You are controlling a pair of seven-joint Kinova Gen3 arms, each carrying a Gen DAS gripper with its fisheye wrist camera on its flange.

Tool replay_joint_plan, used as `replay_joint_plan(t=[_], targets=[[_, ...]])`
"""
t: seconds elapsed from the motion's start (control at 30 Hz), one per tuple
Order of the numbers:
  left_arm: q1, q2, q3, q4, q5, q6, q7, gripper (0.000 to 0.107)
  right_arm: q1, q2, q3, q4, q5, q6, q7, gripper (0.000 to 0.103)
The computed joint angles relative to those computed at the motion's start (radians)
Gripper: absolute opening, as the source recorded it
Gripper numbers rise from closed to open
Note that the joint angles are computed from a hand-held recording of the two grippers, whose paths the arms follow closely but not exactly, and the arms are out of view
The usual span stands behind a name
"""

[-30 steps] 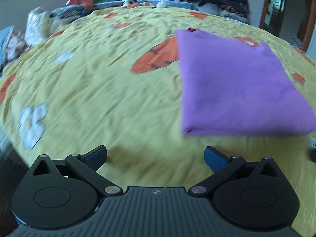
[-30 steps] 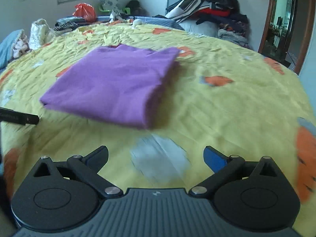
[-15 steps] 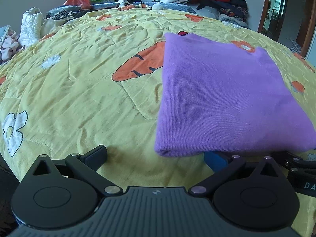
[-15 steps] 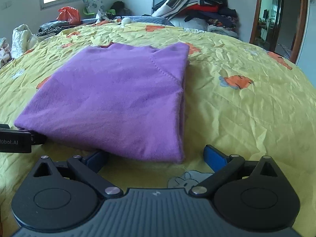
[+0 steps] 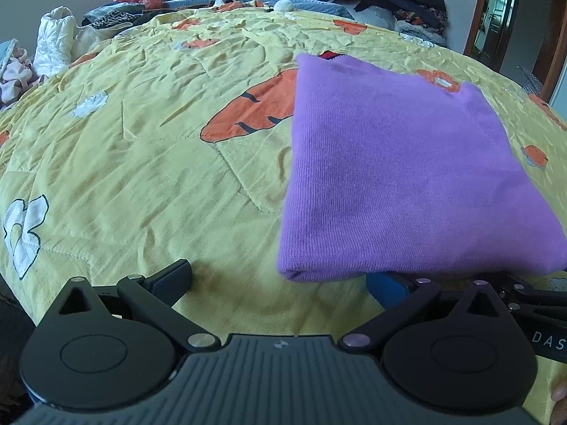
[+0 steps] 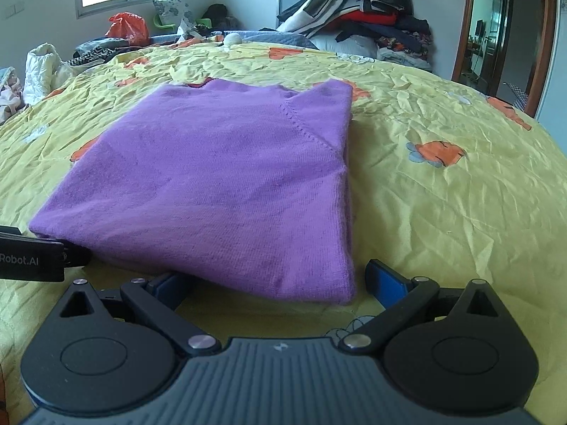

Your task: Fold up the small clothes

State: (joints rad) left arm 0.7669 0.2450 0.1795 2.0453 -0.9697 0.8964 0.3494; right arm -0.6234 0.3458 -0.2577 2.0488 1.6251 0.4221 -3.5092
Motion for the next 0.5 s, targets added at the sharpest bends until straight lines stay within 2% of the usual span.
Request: replay_joint_plan(t=[0.27, 0.5], targets=[[0.009, 0.010, -0.002, -0.001, -0.015, 0.009, 0.027, 0.103, -0.002, 0.005, -0.002, -0.006, -0.007, 0.006, 0.000, 0.103], [0.029, 0.023, -0.003, 0.010, -0.062, 0.024, 0.091, 0.103, -0.043, 0.016, 0.018, -0.025, -0.040, 0.029, 0.012, 0.103]])
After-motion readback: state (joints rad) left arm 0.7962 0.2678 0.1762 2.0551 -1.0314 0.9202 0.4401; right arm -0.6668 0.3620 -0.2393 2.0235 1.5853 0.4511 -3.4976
